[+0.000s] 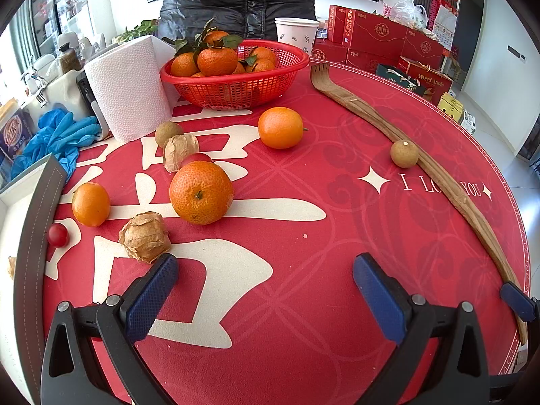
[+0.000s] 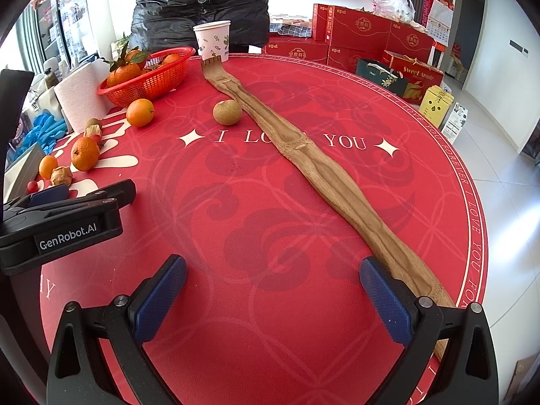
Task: Organize fruits
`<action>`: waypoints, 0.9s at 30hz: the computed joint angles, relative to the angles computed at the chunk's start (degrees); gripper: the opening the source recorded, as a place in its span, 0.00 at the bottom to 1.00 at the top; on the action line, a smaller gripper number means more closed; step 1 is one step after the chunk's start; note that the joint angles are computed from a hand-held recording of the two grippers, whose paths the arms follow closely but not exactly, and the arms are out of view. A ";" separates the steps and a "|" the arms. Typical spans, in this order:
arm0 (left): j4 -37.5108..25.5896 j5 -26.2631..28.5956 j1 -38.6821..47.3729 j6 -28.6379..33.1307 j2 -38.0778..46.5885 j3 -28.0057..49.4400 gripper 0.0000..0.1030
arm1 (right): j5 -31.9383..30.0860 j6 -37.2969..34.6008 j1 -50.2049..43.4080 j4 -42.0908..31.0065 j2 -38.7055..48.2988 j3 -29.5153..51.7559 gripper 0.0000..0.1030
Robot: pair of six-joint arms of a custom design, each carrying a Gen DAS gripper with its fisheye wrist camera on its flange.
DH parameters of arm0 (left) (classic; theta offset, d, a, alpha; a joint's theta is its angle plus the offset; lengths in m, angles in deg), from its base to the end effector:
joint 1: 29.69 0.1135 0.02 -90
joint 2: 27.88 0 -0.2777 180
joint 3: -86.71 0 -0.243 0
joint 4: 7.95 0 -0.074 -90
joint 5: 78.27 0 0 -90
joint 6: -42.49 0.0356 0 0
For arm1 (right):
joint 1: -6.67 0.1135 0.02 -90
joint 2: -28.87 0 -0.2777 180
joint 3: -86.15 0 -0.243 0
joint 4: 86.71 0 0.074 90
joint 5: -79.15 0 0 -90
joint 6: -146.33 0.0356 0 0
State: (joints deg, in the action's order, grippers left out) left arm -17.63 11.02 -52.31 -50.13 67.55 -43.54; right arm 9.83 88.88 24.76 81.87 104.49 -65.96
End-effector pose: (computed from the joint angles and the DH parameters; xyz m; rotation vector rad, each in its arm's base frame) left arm 0.2571 -0.1067 0.1259 0.4370 2.5067 -0.1580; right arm 0.1650 0.0407 0.1106 0.4402 2.4684 -0.1175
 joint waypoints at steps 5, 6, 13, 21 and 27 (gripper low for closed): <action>-0.13 0.02 0.03 0.02 -0.05 0.07 1.00 | -0.18 -0.41 -0.37 0.35 0.22 0.02 1.00; -0.12 0.02 0.02 0.01 -0.02 0.08 1.00 | -0.18 -0.41 -0.37 0.35 0.22 0.02 1.00; -0.28 0.03 0.04 0.01 -0.01 0.22 1.00 | -0.14 -0.32 -0.29 0.40 0.31 0.00 1.00; -1.05 -1.93 0.93 0.50 -9.72 -5.53 1.00 | -0.08 -0.22 -0.21 0.31 0.35 0.09 1.00; -9.78 -4.70 6.46 4.46 -38.10 -18.44 1.00 | 0.04 0.03 -0.04 0.27 0.56 0.25 1.00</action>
